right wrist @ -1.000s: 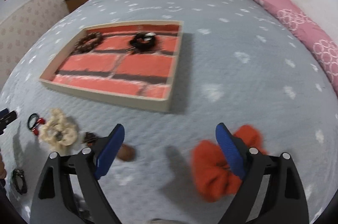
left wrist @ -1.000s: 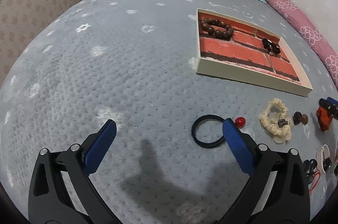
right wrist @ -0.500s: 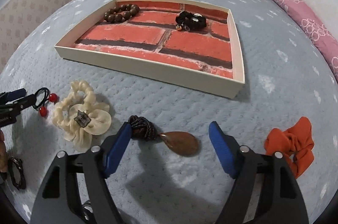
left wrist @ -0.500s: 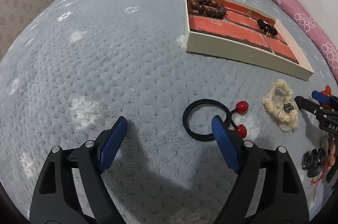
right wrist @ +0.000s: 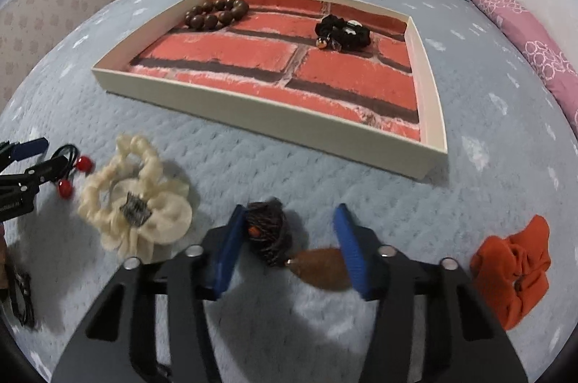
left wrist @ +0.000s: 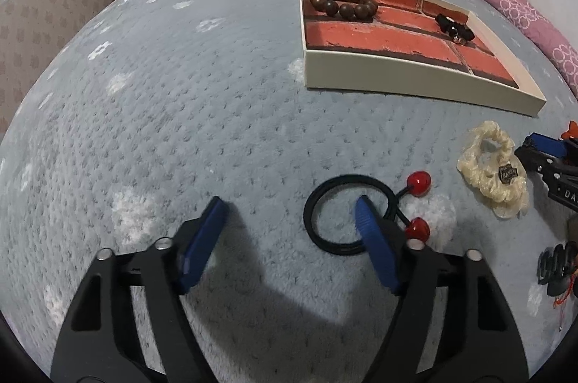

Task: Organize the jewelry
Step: 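Grasp the red-ball hair tie with the left tool while the right tool grasps the brown pendant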

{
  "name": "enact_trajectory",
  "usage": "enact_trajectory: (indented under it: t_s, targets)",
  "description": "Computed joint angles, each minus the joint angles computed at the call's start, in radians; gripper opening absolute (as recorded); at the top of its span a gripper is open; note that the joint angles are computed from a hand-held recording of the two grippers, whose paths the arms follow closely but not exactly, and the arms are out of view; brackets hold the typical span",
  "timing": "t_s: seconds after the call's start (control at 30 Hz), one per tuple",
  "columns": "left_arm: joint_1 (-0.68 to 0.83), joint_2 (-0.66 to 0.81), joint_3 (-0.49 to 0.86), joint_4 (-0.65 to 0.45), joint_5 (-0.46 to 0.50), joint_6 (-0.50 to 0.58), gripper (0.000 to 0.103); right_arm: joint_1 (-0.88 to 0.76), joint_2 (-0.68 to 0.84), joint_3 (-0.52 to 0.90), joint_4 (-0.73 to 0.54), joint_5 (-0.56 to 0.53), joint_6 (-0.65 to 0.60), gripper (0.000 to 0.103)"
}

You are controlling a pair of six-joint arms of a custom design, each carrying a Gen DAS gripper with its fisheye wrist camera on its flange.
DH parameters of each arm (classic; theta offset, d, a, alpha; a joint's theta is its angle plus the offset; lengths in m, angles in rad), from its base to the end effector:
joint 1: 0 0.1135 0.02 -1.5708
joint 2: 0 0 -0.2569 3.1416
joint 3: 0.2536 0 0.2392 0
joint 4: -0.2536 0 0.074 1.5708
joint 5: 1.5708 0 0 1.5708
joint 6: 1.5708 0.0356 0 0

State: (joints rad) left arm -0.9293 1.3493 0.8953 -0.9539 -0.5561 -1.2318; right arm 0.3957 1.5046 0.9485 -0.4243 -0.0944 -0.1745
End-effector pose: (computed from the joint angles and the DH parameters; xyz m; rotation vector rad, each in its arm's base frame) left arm 0.1436 -0.1609 0.2137 -0.4468 2.5337 0.1605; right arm 0.2684 0.1158 0.2077 -0.7545 2.4439 0.2059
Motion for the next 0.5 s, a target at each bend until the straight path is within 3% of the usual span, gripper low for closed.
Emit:
enact_trajectory:
  t_s: [0.17, 0.27, 0.43, 0.5]
  targets:
    - [0.034, 0.001, -0.002, 0.027, 0.005, 0.042, 0.048, -0.005, 0.011, 0.006, 0.021, 0.006, 0.006, 0.026]
    - [0.037, 0.012, 0.012, 0.013, 0.007, 0.047, 0.035, -0.025, 0.003, -0.008, 0.035, -0.014, 0.008, 0.025]
    - [0.015, 0.010, 0.021, -0.016, -0.004, 0.024, 0.002, -0.031, -0.013, -0.016, 0.030, -0.008, -0.002, 0.025]
    - [0.010, -0.003, 0.014, -0.016, -0.006, 0.012, 0.002, -0.039, -0.018, -0.013, 0.021, -0.014, -0.004, 0.025]
